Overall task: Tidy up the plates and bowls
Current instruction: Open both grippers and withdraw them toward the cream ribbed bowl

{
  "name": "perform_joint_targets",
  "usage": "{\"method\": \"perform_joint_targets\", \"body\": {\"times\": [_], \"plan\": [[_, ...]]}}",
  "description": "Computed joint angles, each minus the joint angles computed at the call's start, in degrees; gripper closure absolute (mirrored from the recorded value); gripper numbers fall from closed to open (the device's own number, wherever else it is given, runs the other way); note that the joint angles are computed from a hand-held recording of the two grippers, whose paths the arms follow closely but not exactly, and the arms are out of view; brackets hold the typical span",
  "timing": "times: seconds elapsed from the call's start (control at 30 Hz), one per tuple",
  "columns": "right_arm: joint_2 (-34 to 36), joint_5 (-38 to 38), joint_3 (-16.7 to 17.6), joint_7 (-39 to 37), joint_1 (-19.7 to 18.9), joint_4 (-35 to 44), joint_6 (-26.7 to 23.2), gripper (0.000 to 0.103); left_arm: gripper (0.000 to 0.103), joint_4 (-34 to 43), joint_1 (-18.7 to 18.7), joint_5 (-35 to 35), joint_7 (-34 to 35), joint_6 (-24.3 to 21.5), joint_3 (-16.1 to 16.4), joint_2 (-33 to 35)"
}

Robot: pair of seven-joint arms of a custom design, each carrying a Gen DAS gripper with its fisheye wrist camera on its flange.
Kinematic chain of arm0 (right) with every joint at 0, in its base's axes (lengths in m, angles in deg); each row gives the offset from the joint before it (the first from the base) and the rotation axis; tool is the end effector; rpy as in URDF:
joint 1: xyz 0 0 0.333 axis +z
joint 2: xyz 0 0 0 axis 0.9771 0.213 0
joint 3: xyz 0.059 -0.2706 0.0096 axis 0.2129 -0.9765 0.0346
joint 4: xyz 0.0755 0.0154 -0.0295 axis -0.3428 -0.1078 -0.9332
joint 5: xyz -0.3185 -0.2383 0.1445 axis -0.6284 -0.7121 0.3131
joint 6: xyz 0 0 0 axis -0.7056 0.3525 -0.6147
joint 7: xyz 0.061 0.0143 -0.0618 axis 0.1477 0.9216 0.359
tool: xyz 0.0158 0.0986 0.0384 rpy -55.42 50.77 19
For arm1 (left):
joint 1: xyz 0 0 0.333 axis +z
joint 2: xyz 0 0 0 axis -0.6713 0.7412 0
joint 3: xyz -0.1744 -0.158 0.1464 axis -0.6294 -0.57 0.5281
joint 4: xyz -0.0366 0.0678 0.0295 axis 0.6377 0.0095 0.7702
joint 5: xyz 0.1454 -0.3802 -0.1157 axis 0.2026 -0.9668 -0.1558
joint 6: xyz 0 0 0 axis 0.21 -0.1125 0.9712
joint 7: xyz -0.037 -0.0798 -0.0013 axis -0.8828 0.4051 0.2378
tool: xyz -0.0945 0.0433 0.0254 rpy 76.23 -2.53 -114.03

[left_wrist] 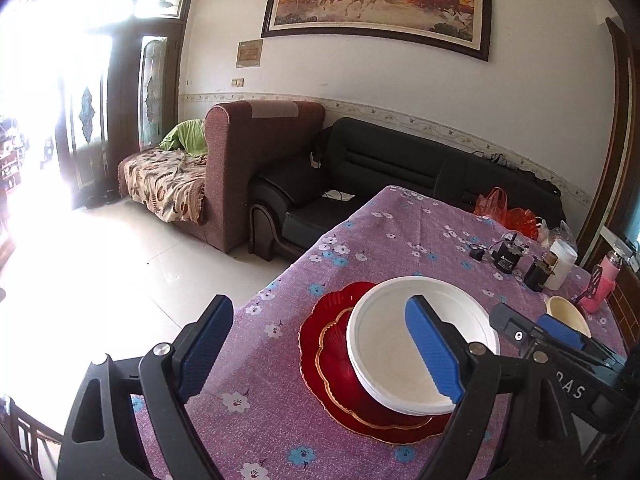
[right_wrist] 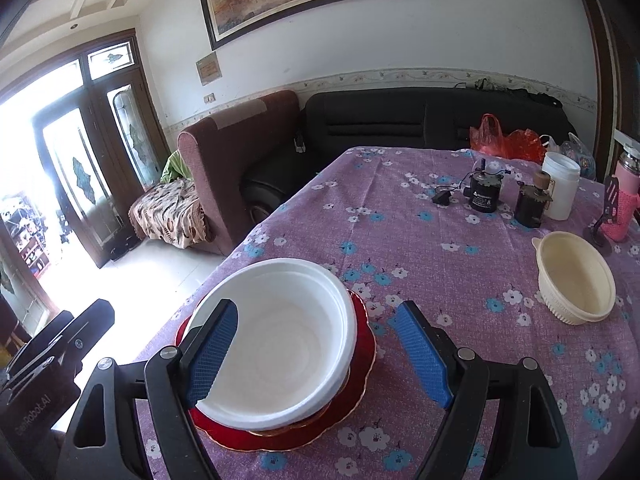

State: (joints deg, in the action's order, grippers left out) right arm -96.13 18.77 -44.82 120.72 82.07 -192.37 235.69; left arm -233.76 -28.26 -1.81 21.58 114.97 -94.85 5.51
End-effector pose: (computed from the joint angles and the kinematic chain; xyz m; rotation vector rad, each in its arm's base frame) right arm 0.4671 0.2962 0.4206 -1.7386 1.3795 -0.4575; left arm 0.3841 -0.1175 0.4531 -1.8655 1.1969 -0.8328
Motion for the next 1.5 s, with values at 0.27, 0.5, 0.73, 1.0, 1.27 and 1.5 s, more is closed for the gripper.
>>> {"method": "perform_joint_targets", "body": {"times": [0.27,0.5,0.73,1.0,1.27,1.5], "plan": [[-4.27,8.09,-12.07,-5.63,11.54,-6.34,1.94,0.017,0.013,1.60,-2.07,1.75,0.40,-2.72,-1.44,0.18],[-8.40,13.55,-19.79,-10.03,18.32,-11.52,3.51,0.017,0.013,2.96,-4.39,3.59,-0.38,-4.81,-2.31,0.31],[-13.27,17.22,-26.46,-14.03,22.16,-16.83,4.88,0.016,0.013,6.29,-6.71,5.91,-0.83,-5.94,-3.30,3.67],[-20.90,20.08,-25.71,-17.37,15.12,-23.32,3.81,0.016,0.013,11.77,-8.57,9.48,-0.12,-4.40,-4.76,9.44],[-27.04,22.15,-24.99,-19.90,5.73,-27.02,0.95,0.015,0.013,18.74,-14.94,5.99,6.62,0.73,0.33,20.55],[-33.21,24.45,-39.29,-26.45,15.18,-29.00,-1.34,0.015,0.008,22.08,-11.09,6.60,1.66,4.59,-5.20,24.81]]}}
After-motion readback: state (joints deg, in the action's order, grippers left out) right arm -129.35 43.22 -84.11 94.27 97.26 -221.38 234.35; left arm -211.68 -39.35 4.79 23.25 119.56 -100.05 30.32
